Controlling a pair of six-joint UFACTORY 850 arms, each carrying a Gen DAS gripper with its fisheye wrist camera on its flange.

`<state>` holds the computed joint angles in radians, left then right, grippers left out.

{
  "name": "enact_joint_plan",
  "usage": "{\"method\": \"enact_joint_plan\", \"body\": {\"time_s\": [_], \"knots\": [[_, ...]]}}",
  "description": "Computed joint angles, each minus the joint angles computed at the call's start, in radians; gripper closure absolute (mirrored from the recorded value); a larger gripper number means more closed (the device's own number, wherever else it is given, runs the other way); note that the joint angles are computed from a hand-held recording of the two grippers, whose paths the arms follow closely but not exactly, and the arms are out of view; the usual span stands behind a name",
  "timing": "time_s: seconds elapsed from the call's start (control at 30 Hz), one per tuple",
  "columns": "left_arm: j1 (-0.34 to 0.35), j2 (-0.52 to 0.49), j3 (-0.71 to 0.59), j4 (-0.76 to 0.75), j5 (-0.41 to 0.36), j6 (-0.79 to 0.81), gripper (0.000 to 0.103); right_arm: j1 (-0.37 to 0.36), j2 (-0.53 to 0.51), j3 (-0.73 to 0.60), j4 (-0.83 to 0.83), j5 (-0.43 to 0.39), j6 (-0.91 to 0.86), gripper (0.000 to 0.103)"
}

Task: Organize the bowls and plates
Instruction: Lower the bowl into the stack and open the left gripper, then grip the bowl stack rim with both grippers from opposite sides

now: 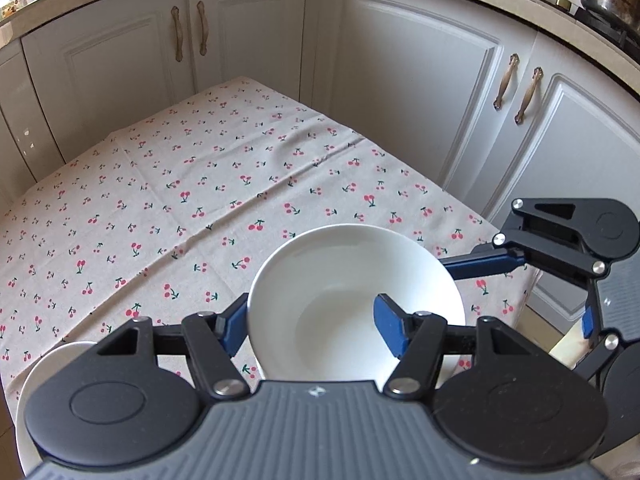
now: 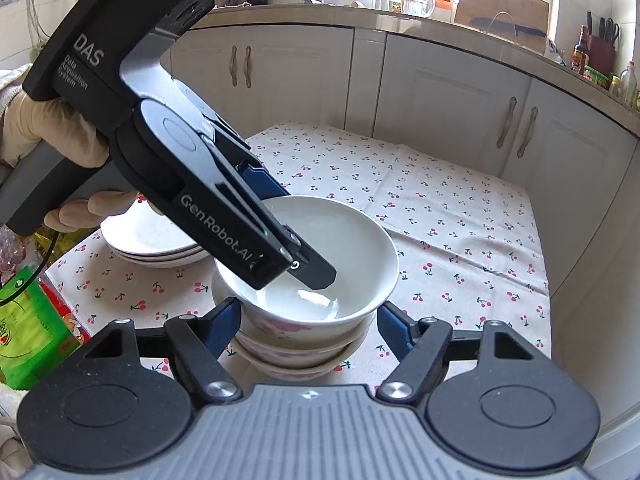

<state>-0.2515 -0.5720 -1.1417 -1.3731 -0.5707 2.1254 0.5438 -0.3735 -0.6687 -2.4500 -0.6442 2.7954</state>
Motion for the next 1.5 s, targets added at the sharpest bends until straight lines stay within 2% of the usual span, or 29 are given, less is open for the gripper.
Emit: {"method": "enact_joint_plan", "body": {"time_s": [0.37, 0.6, 0.7, 0.83, 0.97, 1.1, 1.27, 1.33, 1.5], "knots": [[0.005, -0.014, -0.004, 0.005, -0.002, 0.008, 0.039, -0.011, -0.005, 0.002, -0.044, 0.0, 0.049, 0.02], [0.024, -0.011, 0.011, -0.033, -0.033, 0.062, 0.037, 0.005, 0.002, 0.023, -0.062, -0.062, 0.055, 0.008], [0.041, 0.003, 0.043, -0.109, -0.041, 0.152, 0.037, 0.011, 0.005, 0.031, -0.056, -0.071, 0.049, 0.006], [0.083, 0.027, 0.094, -0.191, -0.107, 0.279, 0.023, 0.021, 0.008, 0.043, -0.031, -0.068, 0.03, 0.003], [0.103, 0.04, 0.137, -0.285, -0.11, 0.423, 0.022, 0.024, 0.004, 0.054, -0.009, -0.058, 0.01, 0.002], [0.136, 0.034, 0.144, -0.273, -0.17, 0.406, 0.022, 0.02, -0.002, 0.066, -0.006, -0.057, 0.029, 0.002], [0.172, 0.038, 0.156, -0.218, -0.235, 0.411, 0.013, 0.005, -0.006, 0.078, -0.022, -0.039, 0.038, 0.002], [0.176, 0.037, 0.164, -0.203, -0.235, 0.445, 0.013, -0.005, -0.012, 0.073, -0.026, -0.021, 0.023, 0.002], [0.157, 0.0, 0.141, -0.14, -0.176, 0.436, 0.013, -0.036, -0.041, 0.046, -0.054, 0.014, -0.003, 0.002]]}}
